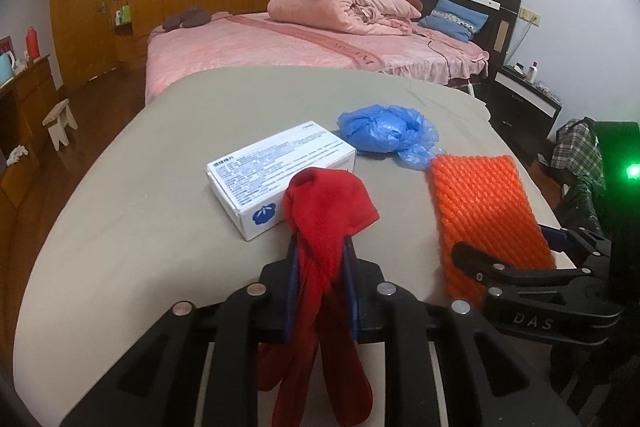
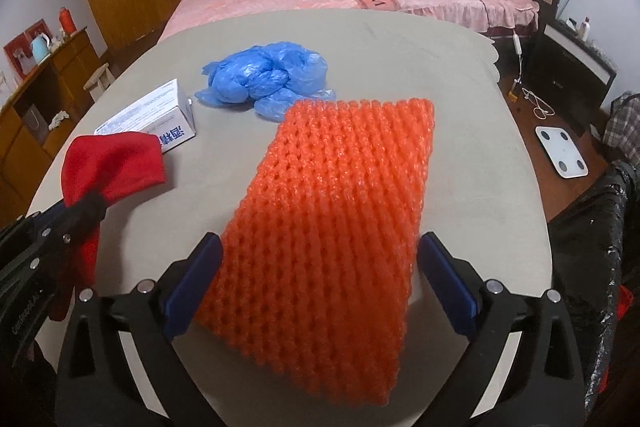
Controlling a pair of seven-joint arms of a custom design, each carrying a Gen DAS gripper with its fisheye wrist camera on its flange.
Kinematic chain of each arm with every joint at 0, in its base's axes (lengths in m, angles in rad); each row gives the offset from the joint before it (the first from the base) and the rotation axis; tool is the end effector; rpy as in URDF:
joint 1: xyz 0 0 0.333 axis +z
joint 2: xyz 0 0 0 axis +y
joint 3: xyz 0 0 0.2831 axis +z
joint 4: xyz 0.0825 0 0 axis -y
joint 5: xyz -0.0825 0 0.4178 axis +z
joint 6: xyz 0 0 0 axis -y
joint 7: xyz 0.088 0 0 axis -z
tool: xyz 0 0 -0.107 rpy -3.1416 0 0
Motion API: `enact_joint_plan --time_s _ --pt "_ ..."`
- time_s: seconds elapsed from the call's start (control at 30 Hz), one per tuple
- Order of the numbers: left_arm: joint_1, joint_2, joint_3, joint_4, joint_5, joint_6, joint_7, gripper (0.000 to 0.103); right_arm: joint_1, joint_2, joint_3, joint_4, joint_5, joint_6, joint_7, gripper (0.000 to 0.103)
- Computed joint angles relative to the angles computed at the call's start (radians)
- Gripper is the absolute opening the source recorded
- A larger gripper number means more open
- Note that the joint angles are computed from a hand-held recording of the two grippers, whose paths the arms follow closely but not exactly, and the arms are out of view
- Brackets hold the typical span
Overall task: Collect trash
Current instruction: 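Lift the orange mesh with the right tool while left tool lifts the red glove, then carry the orange mesh and red glove over the bin and release both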
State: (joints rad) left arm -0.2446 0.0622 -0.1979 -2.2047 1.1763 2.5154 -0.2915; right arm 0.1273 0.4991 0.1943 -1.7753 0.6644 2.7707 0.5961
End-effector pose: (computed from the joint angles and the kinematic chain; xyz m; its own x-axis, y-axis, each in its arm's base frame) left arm 0.5223 -0.2562 0.3205 0.4570 -0.8858 0.0809 -0.5962 -0.3726 -0.7111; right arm 0.6781 0.1858 0.2788 0.6488 -0.7571 -0.0767 -0.6336 -0.4817 -0.6054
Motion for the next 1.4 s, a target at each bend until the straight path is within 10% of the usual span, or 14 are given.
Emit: enact_joint_plan --time_s 0.3,0.33,1.4 --pt "-0.01 0.006 -0.004 0.014 0.008 0.005 -0.009 0.02 -0.057 -0.041 0.026 -0.002 0.119 -0.133 -0.173 0.035" --pt "-0.013 0.007 -0.006 0.016 0.01 0.003 -0.01 0.02 -0.051 -0.036 0.006 0.018 0.098 -0.188 -0.148 0.011" --pt "-0.104 0.012 -0.05 0.191 0.044 -0.144 0.044 0.02 -0.101 -0.272 -0.123 -0.09 0.437 -0.294 -0.378 0.012"
